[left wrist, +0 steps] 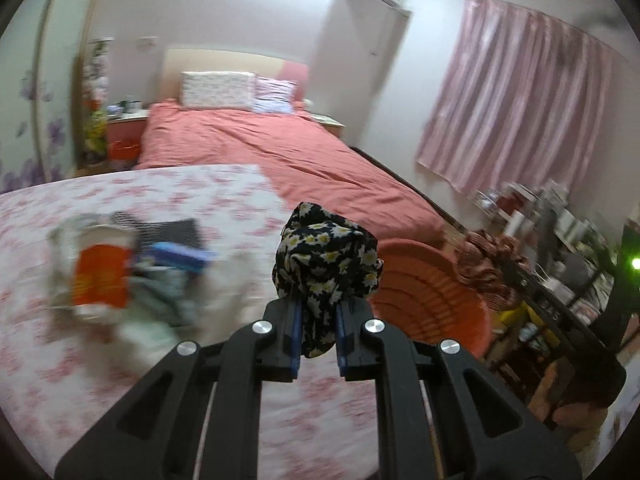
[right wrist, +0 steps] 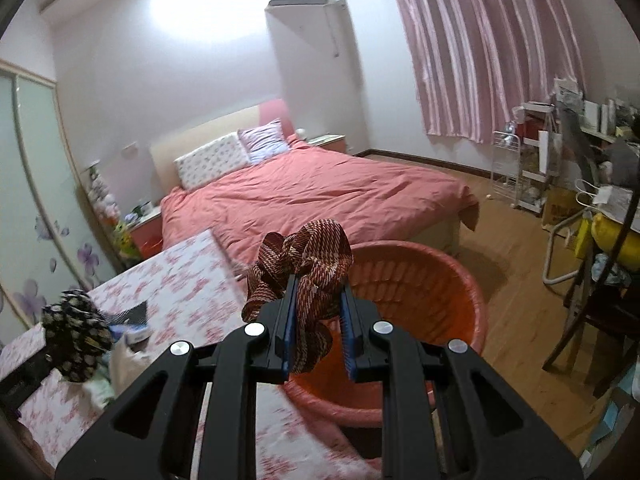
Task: Collect trash
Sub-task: 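Carry both cloths to the orange basket and open both tools to drop them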
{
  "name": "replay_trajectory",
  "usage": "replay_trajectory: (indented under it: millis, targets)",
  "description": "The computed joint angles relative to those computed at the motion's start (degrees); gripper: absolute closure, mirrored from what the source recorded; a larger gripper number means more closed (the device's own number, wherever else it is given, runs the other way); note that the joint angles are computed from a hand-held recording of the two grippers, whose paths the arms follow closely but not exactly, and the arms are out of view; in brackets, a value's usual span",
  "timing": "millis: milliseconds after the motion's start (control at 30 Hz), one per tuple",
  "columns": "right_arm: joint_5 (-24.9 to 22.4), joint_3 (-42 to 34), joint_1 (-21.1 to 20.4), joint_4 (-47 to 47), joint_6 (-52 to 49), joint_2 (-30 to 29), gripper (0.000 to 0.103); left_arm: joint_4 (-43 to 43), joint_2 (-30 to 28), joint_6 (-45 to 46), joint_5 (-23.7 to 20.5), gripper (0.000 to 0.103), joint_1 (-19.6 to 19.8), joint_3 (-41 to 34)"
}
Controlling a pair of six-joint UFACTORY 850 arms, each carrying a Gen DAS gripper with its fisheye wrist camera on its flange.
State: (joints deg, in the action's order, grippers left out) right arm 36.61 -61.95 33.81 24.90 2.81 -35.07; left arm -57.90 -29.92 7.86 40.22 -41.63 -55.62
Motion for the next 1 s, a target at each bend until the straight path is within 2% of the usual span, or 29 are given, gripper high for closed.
replay_trajectory:
  millis: [400, 667, 733, 800, 867, 900, 1000]
  targets:
    - [1.6, -1.5, -4.0, -2.7, 4.4, -2.9, 0.084, 11.9, -13.2, -1.5, -10.4, 0.089, 2.8, -17.2]
    - [-0.1, -4.0, -5.6, -4.6, 7.2, -5.3, 0.083, 12.5, -20.8, 1.5, -16.4, 0.087, 4.4, -27.1]
    - [-1.4, -5.1, -6.5, -6.4, 8.7, -6.2, 0.079, 10.2, -22.6, 4.1, -17.8, 0.084, 4.6, -29.6]
    - [-2.0, -5.5, -6.8, -7.3, 9.4, -6.7, 0.075, 8.2, -23.9, 6.3, -18.9, 0.067, 5.0, -31.3]
    - [-2.7, -5.7, -7.1, -7.5, 9.3, -6.8, 0.069, 6.2, -24.7, 7.9, -19.4, 0.058, 5.2, -32.1]
    - [-2.9, -5.6, -7.1, -7.3, 9.1, -6.7, 0.063, 5.4, -25.0, 8.5, -19.7, 0.056, 5.4, -32.4]
    - [-2.8, -4.8, -6.8, -5.9, 8.5, -6.3, 0.057, 4.5, -24.9, 8.4, -20.0, 0.051, 5.8, -31.6]
